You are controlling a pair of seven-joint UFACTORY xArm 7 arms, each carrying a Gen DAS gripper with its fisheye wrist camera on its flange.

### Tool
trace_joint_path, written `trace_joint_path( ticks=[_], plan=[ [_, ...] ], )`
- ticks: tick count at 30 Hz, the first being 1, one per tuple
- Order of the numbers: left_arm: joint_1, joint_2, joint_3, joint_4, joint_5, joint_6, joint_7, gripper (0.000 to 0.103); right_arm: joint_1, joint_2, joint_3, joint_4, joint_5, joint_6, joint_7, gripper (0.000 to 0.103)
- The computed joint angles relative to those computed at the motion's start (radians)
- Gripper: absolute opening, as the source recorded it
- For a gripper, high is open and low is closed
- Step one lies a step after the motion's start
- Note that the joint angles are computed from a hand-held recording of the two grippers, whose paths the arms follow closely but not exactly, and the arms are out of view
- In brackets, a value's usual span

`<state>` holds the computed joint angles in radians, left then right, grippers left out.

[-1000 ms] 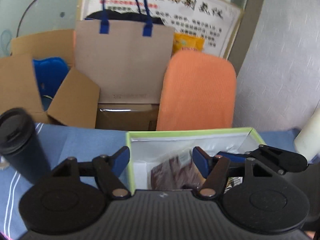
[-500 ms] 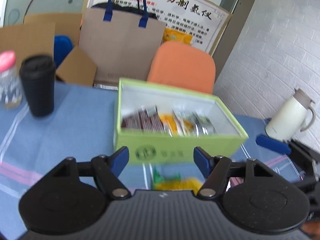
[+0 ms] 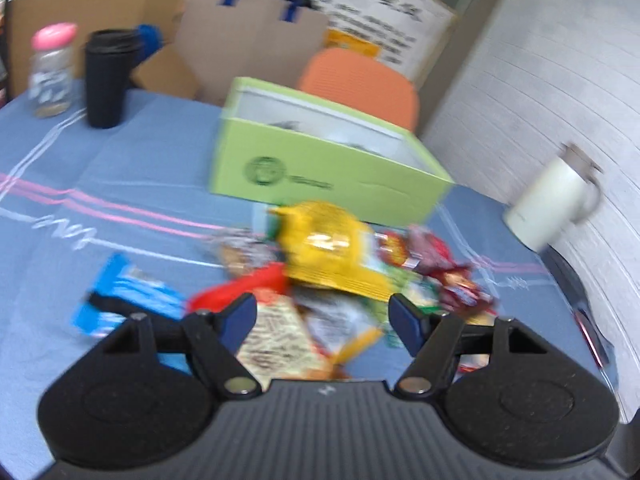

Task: Organize snacks
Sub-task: 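Grasp the yellow chip bag with the left gripper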

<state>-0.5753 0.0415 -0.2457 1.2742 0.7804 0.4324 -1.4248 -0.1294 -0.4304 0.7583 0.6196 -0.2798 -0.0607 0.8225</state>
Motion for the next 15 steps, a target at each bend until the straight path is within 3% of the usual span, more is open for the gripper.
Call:
trace_joint_path(
  ticks=[3, 5, 7, 8, 11, 15],
  plan=[
    [-0.019, 0.096, -0.014, 0.101, -0.079, -0.053, 0.142, 0.071, -0.040, -0.137, 0.015, -0.050, 0.015, 0.057, 0.056, 0.092],
    [-0.027, 0.198, -0.040, 0.209, -0.202, -0.077, 0.290, 0.071, -0.058, -0.183, 0.003, -0.070, 0.008, 0.094, 0.082, 0.093],
    [-0.022, 0.303, -0.089, 0.331, -0.335, -0.048, 0.436, 0.071, -0.062, -0.161, -0.033, -0.068, -0.005, 0.115, 0.086, 0.092],
    [-0.039, 0.337, -0.086, 0.379, -0.352, -0.020, 0.457, 0.071, -0.061, -0.140, -0.050, -0.068, -0.015, 0.106, 0.085, 0.092],
    [-0.113, 0.341, -0.012, 0.410, -0.310, 0.017, 0.442, 0.071, -0.023, -0.127, -0.109, -0.089, -0.033, 0.074, 0.066, 0.090],
    [-0.207, 0.207, 0.138, 0.288, -0.153, 0.040, 0.254, 0.071, 0.017, -0.128, -0.164, -0.115, -0.009, -0.015, 0.044, 0.090]
  ],
)
